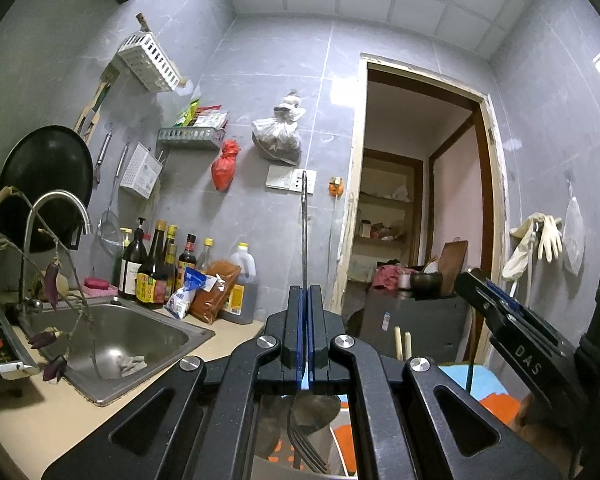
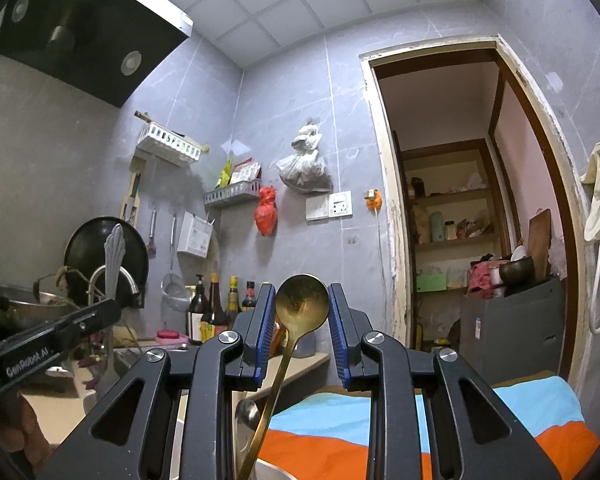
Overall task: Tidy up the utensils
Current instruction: 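Lift the fork with the left tool while the right tool carries the gold spoon over the caddy, then lower the gold spoon into the caddy with the right tool while the left tool releases the fork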
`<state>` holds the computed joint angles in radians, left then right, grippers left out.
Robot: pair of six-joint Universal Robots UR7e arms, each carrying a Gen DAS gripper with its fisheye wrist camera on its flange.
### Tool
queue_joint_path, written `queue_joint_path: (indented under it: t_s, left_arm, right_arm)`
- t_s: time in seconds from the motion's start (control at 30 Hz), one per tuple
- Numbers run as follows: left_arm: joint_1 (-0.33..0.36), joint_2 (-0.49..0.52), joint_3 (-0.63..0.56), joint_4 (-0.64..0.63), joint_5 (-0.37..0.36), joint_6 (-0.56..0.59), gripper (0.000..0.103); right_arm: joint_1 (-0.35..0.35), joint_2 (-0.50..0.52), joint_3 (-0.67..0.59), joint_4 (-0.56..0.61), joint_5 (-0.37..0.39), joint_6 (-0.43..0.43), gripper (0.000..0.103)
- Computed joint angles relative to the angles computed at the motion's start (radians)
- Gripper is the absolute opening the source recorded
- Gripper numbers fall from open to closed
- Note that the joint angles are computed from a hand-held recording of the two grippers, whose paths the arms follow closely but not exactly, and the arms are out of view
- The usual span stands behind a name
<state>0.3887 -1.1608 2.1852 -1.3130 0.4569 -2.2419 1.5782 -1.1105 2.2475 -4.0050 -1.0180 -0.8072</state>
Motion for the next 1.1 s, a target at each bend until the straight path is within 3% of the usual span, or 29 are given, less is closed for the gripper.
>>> queue_joint_path:
  t_s: [0.1, 0.5, 1.1]
  left_arm:
    - [0.003, 0.007, 0.009, -0.02, -0.002, -0.014, 0.0]
    - [0.011, -0.039, 0.029, 0.107, 0.001, -0.23, 0.0]
    - [-0.005, -0.045, 0.004, 0.246, -0.001, -0.323, 0.001]
  right_arm:
    - [-0.004, -0.004, 0.008, 0.015, -0.003, -0.015, 0.024]
    - [-0.005, -0.013, 0.033, 0.066, -0.032, -0.063, 0.024]
    - [-0.004, -0.019, 0.037, 0.147, -0.053, -0.08, 0.024]
